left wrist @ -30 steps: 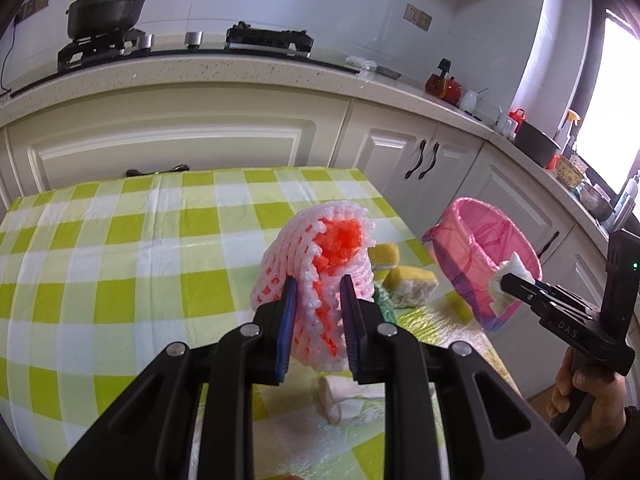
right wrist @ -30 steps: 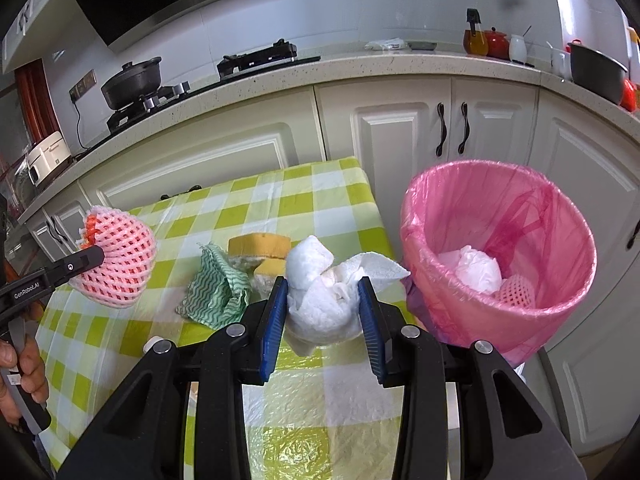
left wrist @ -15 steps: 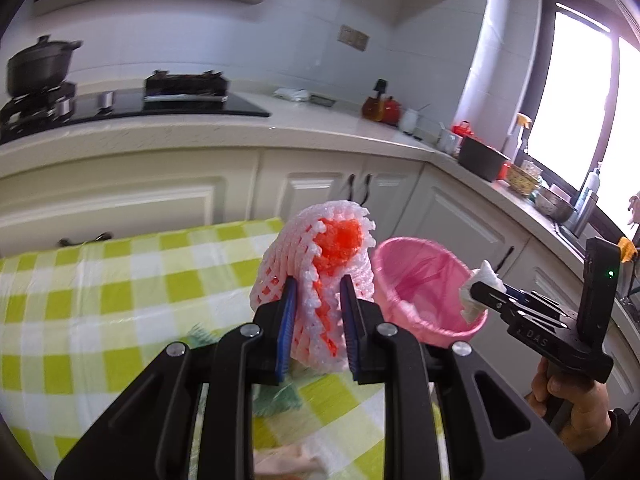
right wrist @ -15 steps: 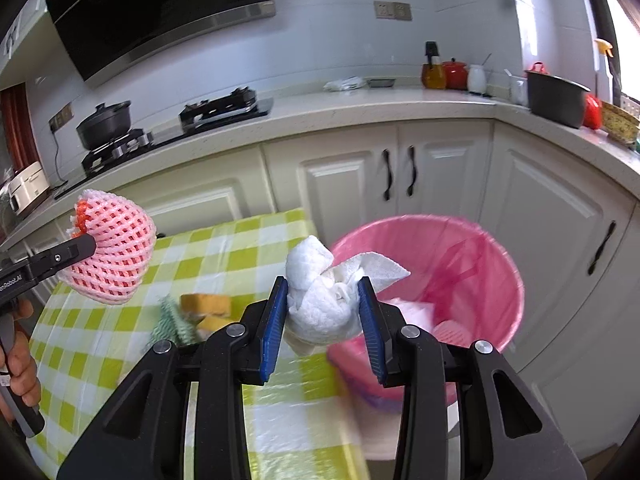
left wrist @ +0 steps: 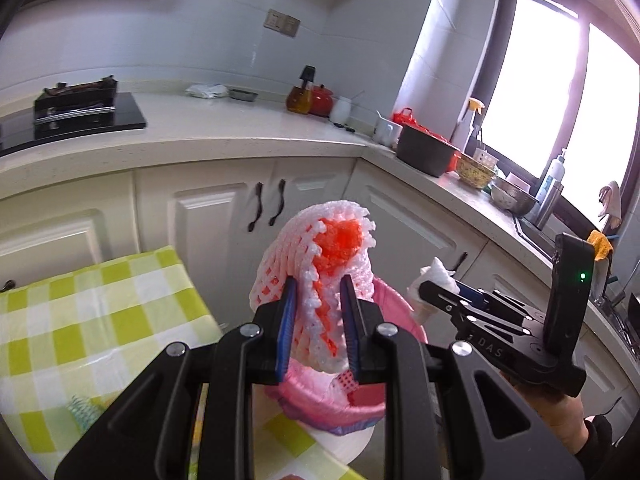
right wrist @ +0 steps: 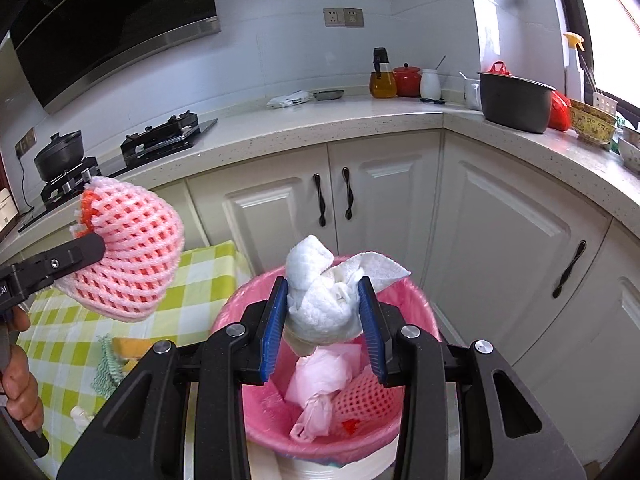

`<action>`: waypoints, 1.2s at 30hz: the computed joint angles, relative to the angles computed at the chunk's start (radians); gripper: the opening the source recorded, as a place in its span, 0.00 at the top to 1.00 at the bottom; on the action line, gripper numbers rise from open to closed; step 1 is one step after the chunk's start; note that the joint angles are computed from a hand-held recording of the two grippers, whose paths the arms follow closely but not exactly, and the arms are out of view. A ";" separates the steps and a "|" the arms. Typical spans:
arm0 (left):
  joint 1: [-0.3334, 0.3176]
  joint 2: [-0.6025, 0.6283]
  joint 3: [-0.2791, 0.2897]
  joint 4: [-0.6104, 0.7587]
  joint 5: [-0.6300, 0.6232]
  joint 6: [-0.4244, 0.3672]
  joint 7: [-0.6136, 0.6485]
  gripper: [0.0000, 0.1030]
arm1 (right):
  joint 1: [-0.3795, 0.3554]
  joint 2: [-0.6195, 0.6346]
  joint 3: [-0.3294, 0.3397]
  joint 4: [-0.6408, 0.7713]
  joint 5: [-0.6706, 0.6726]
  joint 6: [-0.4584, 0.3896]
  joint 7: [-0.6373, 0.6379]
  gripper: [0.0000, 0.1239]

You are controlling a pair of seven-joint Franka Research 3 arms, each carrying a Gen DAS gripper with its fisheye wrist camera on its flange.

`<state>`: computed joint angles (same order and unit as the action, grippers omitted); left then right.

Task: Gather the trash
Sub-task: 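Carry the fruit net and tissue over the pink bin and open both grippers, then grasp the white tissue packet with green print using the left gripper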

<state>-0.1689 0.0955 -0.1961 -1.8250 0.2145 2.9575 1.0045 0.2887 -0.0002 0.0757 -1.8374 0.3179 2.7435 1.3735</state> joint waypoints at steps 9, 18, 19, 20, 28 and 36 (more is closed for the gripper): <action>-0.024 0.252 -0.016 0.330 -0.046 -0.186 0.086 0.48 | -0.011 0.120 -0.021 0.131 -0.070 -0.037 0.045 0.49; -0.014 0.140 0.008 0.161 -0.021 -0.095 0.034 0.42 | -0.025 0.066 -0.017 0.036 -0.049 0.011 0.044 0.46; -0.011 0.106 0.014 0.115 -0.014 -0.072 0.016 0.41 | -0.025 0.050 -0.015 0.015 -0.040 0.019 0.040 0.43; -0.007 0.079 0.017 0.078 -0.010 -0.055 0.002 0.39 | -0.025 0.026 -0.014 -0.016 -0.027 0.034 0.038 0.41; 0.065 -0.229 0.027 -0.284 0.131 0.027 -0.188 0.31 | -0.002 -0.141 -0.001 -0.206 0.047 0.098 0.012 0.33; 0.144 -0.543 0.005 -0.607 0.211 -0.020 -0.302 0.25 | 0.082 -0.301 0.004 -0.388 0.110 0.148 -0.025 0.32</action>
